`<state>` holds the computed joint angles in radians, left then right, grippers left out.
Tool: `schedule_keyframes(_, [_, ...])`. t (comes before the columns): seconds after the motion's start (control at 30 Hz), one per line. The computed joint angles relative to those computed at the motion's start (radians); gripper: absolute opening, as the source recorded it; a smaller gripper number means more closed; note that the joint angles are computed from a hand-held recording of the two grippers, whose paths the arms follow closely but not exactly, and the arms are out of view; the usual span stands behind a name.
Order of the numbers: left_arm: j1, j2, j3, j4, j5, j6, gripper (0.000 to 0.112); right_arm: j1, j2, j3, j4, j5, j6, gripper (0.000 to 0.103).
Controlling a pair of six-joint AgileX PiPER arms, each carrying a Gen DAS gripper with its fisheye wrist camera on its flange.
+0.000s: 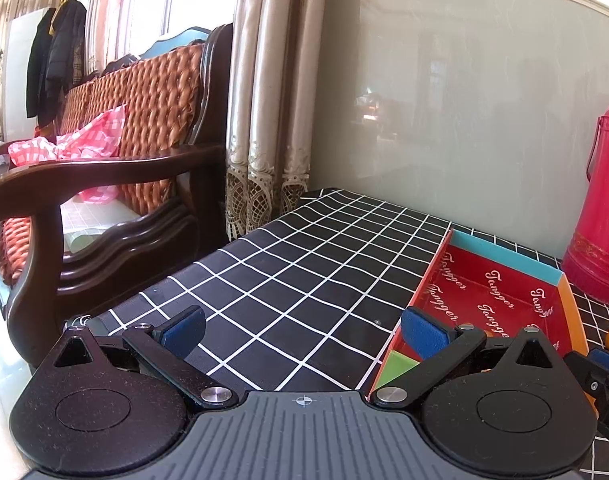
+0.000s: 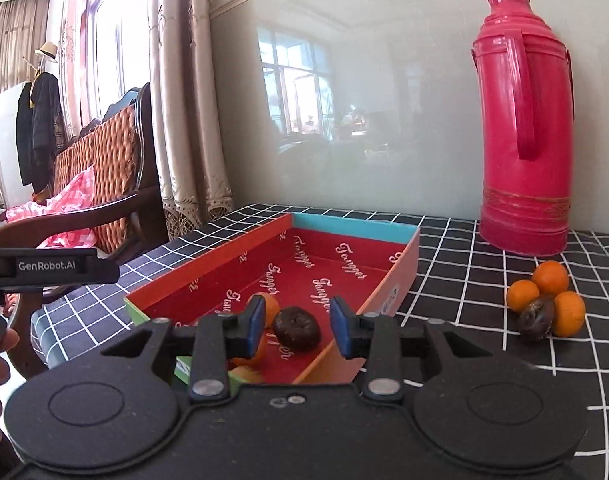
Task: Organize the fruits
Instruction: 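Lower the orange into the box and open the right gripper, then reach the left gripper to the dark brown fruit and grasp it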
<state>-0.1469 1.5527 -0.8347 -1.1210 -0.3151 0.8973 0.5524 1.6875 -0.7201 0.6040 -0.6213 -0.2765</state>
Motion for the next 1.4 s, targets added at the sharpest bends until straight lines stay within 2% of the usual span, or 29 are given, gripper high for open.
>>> schedule_keyframes(0.03, [-0.002, 0.002, -0.001, -0.005, -0.001, 0.004, 0.103, 0.004, 0.0, 0.0, 0.018, -0.006, -0.013, 0.033])
schedule_keyframes(0.1, [-0.005, 0.003, -0.003, -0.015, -0.003, 0.014, 0.103, 0.004, 0.003, 0.0, 0.036, -0.02, -0.013, 0.05])
schedule_keyframes(0.13, [-0.005, 0.004, -0.005, -0.021, -0.001, 0.021, 0.103, 0.009, 0.0, 0.012, 0.05, -0.046, -0.008, 0.068])
schedule_keyframes(0.17, [-0.006, 0.005, -0.006, -0.028, 0.001, 0.028, 0.103, 0.017, -0.003, 0.022, 0.069, -0.076, -0.013, 0.078])
schedule_keyframes(0.3, [-0.018, 0.005, -0.005, -0.027, -0.002, 0.031, 0.103, 0.02, -0.023, 0.044, 0.129, -0.118, -0.05, 0.08])
schedule_keyframes(0.4, [-0.041, 0.008, -0.005, -0.027, -0.015, 0.037, 0.103, 0.025, -0.029, 0.052, 0.203, -0.143, -0.084, 0.089])
schedule_keyframes(0.53, [-0.081, 0.008, -0.001, -0.002, -0.029, 0.025, 0.103, 0.054, -0.032, 0.063, 0.355, -0.226, -0.183, 0.097])
schedule_keyframes(0.6, [-0.106, 0.01, -0.002, 0.005, -0.036, 0.026, 0.103, 0.067, -0.028, 0.055, 0.457, -0.265, -0.265, 0.097])
schedule_keyframes(0.7, [-0.157, 0.017, -0.003, 0.009, -0.062, 0.036, 0.103, 0.058, -0.038, 0.056, 0.554, -0.277, -0.325, 0.097])
schedule_keyframes(0.97, [-0.288, 0.038, -0.018, 0.035, -0.093, 0.046, 0.103, -0.029, -0.115, 0.129, 0.673, -0.267, -0.325, 0.097])
schedule_keyframes(1.1, [-0.364, 0.058, -0.027, 0.095, -0.127, 0.032, 0.103, -0.065, -0.15, 0.167, 0.754, -0.299, -0.344, 0.097])
schedule_keyframes(1.2, [-0.413, 0.073, -0.041, 0.143, -0.127, 0.021, 0.103, -0.095, -0.171, 0.193, 0.813, -0.322, -0.356, 0.097])
schedule_keyframes(1.4, [-0.503, 0.119, -0.103, 0.112, -0.109, 0.091, 0.103, -0.138, -0.212, 0.247, 0.869, -0.354, -0.359, 0.097])
